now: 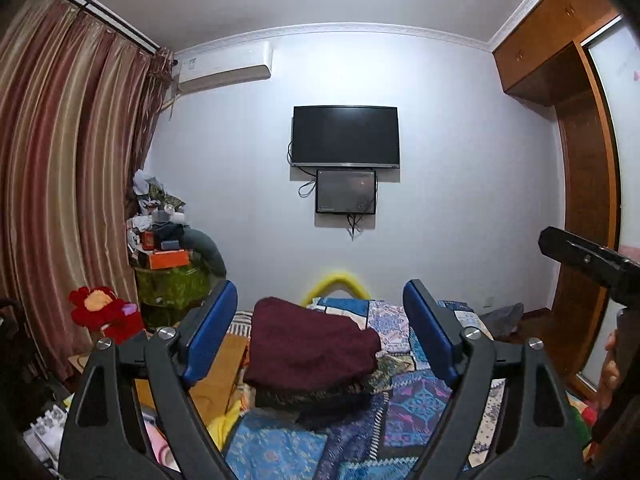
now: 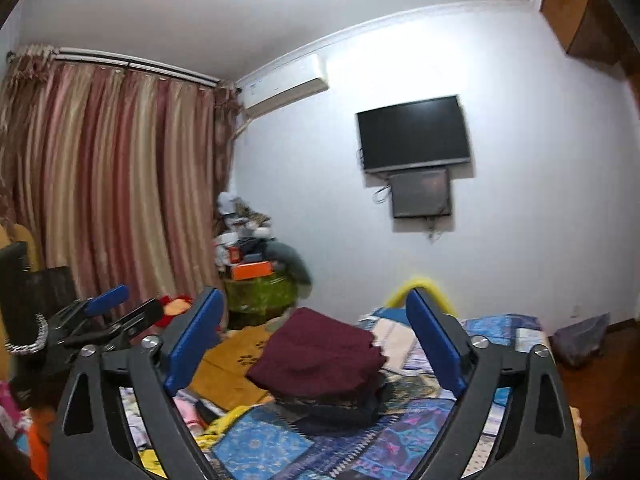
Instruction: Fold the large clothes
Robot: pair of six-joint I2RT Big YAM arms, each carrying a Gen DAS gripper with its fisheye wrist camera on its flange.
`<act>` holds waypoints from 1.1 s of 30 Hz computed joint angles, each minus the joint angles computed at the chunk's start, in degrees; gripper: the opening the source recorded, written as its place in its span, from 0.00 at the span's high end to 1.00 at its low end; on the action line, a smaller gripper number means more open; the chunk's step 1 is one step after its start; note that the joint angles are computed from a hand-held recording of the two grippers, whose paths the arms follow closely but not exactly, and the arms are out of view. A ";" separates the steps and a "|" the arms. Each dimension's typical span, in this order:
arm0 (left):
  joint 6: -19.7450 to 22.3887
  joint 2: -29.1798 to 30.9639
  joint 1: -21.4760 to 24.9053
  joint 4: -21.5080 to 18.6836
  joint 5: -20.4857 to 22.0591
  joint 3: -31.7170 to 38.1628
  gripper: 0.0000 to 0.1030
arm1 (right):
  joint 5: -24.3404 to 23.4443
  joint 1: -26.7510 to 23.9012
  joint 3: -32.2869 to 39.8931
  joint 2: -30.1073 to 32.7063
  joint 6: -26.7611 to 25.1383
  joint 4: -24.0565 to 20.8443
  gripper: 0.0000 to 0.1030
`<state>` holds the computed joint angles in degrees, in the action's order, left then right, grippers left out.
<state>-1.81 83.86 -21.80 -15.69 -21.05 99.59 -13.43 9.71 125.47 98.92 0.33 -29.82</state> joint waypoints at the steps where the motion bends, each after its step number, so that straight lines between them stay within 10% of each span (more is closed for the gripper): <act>1: 0.18 -0.64 -0.51 0.83 -1.18 -1.19 0.16 | 1.52 0.25 -1.49 -0.77 -0.24 0.97 0.03; 5: -0.40 -2.56 -1.69 3.96 -4.21 -4.91 0.01 | 3.95 0.69 -3.99 -1.96 -0.27 1.70 0.00; 33: -2.22 -2.18 -1.59 1.76 -4.69 -6.43 0.01 | 4.90 1.67 -5.42 -2.49 -3.35 -4.85 0.00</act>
<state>-4.03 81.68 -23.39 -13.93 -25.74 93.16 -8.53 11.38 120.05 96.43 -3.02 -34.67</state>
